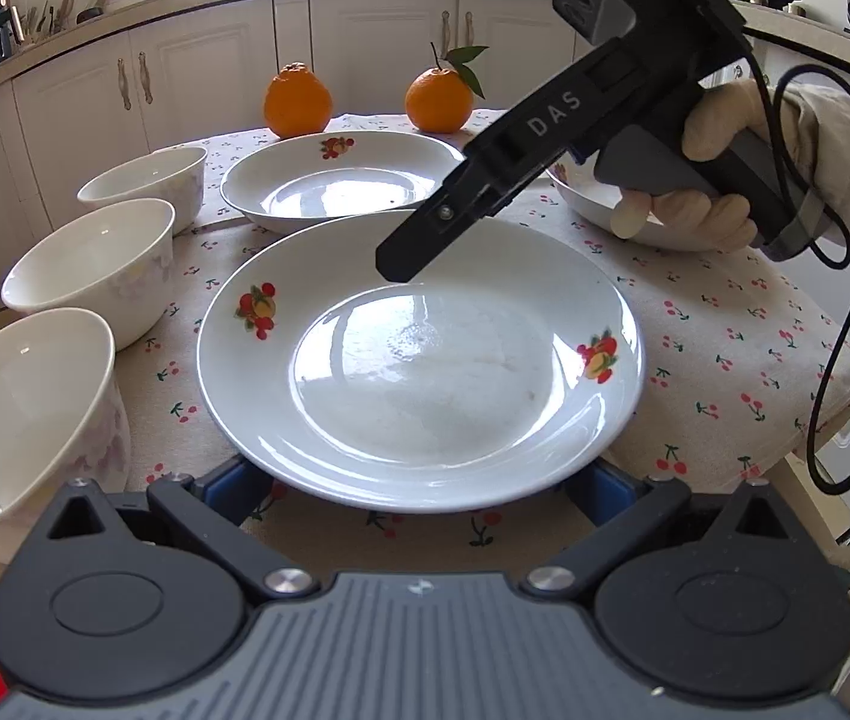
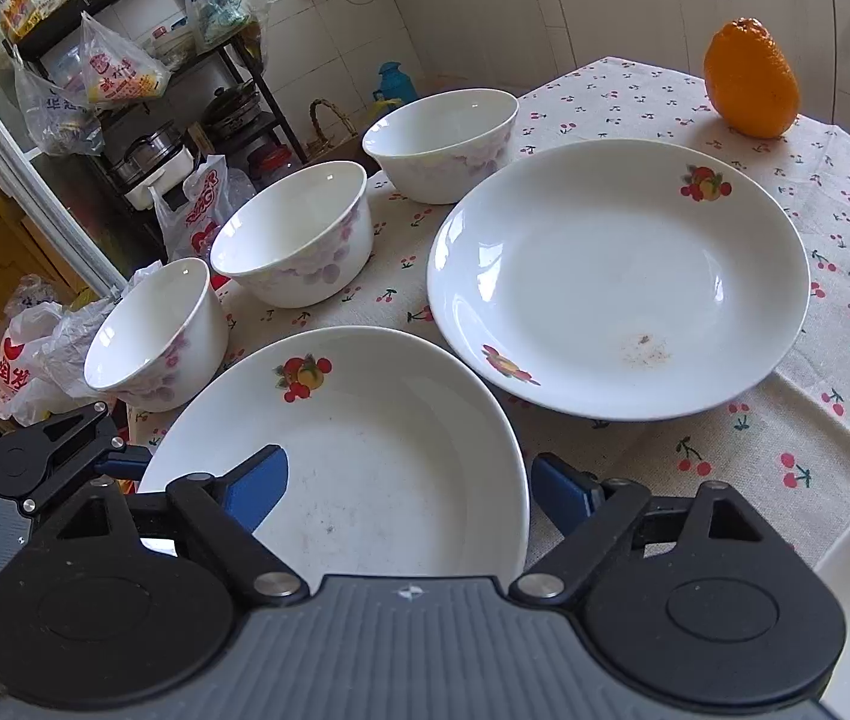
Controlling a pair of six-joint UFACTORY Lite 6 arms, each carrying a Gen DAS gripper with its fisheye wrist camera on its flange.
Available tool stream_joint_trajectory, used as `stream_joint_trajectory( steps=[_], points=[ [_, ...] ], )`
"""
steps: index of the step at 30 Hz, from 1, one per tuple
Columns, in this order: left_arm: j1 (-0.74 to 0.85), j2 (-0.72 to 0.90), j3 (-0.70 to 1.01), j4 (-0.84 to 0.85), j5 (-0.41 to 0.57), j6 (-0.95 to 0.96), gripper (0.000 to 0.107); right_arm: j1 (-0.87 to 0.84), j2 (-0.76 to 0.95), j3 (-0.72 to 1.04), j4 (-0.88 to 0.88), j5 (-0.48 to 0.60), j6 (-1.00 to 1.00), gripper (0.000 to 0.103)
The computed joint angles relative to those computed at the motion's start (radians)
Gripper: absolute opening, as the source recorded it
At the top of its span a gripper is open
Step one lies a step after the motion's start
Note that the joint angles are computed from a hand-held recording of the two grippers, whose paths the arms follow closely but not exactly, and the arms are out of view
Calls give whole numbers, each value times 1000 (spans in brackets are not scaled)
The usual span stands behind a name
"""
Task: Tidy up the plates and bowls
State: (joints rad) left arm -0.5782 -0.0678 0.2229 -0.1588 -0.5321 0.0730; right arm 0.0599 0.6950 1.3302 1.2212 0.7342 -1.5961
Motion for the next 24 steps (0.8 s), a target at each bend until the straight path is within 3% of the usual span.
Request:
stream_joint_trajectory(
  steps=[8, 24],
  points=[
    [18, 1, 0, 46, 0, -27, 102, -5, 72, 102, -65, 92, 97, 89],
    [50, -14, 11, 155, 45, -64, 102, -11, 10, 37, -71, 83, 96, 93]
  ],
)
